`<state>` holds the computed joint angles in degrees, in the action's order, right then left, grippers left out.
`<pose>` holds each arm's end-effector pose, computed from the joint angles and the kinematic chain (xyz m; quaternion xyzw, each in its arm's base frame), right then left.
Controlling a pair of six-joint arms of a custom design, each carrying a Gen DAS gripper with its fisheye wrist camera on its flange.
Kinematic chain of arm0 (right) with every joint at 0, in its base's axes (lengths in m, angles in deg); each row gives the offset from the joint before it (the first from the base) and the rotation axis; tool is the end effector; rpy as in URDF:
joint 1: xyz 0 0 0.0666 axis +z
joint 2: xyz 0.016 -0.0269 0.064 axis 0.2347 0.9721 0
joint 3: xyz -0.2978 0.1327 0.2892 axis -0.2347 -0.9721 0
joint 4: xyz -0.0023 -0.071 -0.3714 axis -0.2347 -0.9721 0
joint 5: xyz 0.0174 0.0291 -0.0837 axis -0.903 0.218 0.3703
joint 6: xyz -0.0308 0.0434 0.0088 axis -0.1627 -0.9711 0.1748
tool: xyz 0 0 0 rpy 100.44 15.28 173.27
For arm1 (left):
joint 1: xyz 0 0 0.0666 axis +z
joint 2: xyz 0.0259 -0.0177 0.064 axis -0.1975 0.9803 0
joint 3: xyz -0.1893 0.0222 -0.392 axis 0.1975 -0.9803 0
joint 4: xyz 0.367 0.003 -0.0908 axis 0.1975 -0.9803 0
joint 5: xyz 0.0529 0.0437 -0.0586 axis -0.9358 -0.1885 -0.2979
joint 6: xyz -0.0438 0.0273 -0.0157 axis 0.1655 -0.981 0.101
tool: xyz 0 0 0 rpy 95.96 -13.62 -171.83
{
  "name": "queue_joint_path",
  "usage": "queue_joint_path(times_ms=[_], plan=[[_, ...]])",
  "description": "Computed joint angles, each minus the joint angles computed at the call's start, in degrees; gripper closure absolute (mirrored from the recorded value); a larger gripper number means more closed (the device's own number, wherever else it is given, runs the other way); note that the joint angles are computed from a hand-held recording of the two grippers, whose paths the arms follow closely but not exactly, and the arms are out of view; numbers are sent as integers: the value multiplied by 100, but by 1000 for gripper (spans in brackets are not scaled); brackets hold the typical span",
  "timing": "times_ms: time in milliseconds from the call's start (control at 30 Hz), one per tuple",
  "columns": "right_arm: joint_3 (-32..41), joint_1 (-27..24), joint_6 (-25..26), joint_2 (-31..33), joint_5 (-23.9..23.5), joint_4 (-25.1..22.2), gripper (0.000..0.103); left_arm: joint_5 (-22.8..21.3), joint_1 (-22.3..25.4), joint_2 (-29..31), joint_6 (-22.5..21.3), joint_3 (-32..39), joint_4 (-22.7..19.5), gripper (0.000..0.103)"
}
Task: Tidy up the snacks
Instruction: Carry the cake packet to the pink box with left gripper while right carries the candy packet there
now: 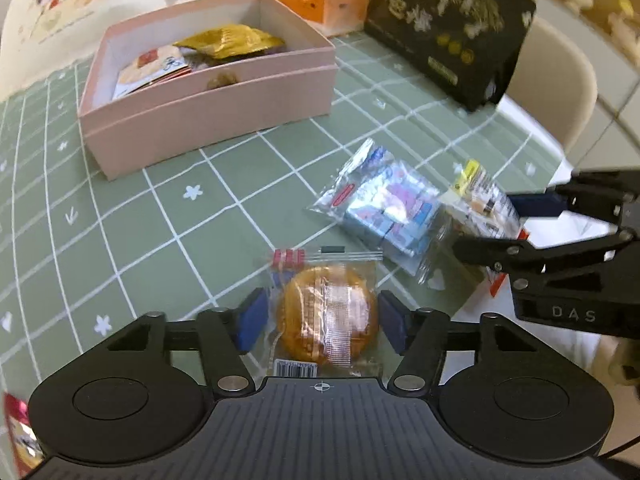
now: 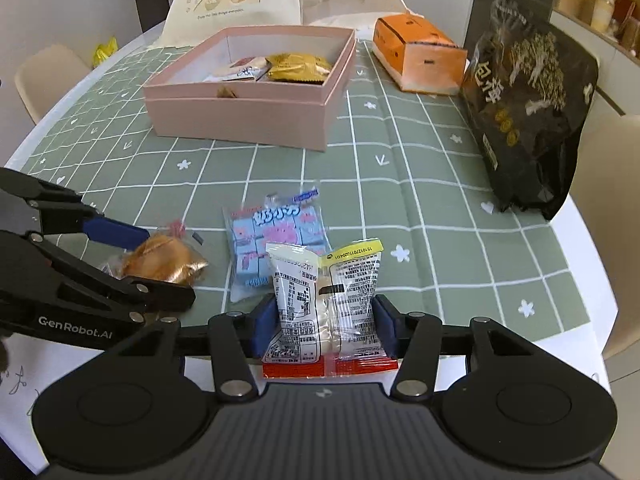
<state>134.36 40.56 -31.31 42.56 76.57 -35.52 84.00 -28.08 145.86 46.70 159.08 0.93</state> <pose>0.3685 0.1889 0.4962 -0.2799 0.9127 0.0744 0.2881 0.3643 -0.1098 0.4572 0.0094 0.9625 -0.0759 0.2604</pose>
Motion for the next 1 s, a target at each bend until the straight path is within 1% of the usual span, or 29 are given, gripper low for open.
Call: queue_joint_path(times_ms=[33,133,200,233,267,333,367,400,433,467,500,533,600,633,667,700,733,800,833,900,933,967,1000], plan=[[6,-2,14,-22,5,-5,52,106,38,-100,114,-57,77,43],[61,-65,62,-103,-97,-92,52,276,135,-355,361,-81,217,43],[126,-104,90,-169,-163,-117,52,469,346,-450,484,33,463,43],[171,-117,88,-177,-193,-114,52,521,510,-460,532,162,681,43],[243,-128,78,-175,-236,-109,52,477,630,-438,549,293,874,43],[419,-136,5,-135,-340,-58,52,236,841,-316,600,560,1288,43],[509,-132,-51,-102,-399,-37,53,134,966,-200,696,701,1544,43],[596,-117,-115,-55,-433,-12,53,183,1128,-44,790,832,1736,42],[665,-105,-161,-16,-444,6,53,452,1340,236,894,1074,1681,43],[743,-68,-207,37,-425,28,53,679,1474,470,982,1301,1451,44],[804,-31,-226,81,-386,29,53,786,1581,646,1156,1440,1344,44],[845,1,-226,116,-350,23,53,722,1614,631,1230,1378,1525,44],[903,40,-177,188,-304,-8,53,497,1598,388,1223,1046,2076,44],[922,42,-161,220,-302,-40,53,458,1591,252,1234,899,2224,44],[936,40,-159,251,-311,-67,53,500,1625,143,1260,789,2261,44],[990,38,-165,315,-326,-109,53,573,1654,45,1291,722,2178,44],[1053,41,-179,380,-345,-113,53,620,1688,-52,1284,665,1969,44],[1292,74,-227,565,-411,-65,53,515,1714,-185,1250,570,1459,44],[1457,117,-263,681,-393,32,53,486,1710,-302,1278,425,1254,44],[1894,183,-405,1000,-465,451,52,466,1754,-573,1419,100,869,44],[2090,209,-487,1152,-505,653,50,440,1805,-742,1466,-50,635,44],[2364,234,-515,1360,-503,718,38,400,1849,-905,1480,-192,411,44],[2721,260,-518,1612,-443,577,27,347,1884,-1051,1472,-311,214,44]])
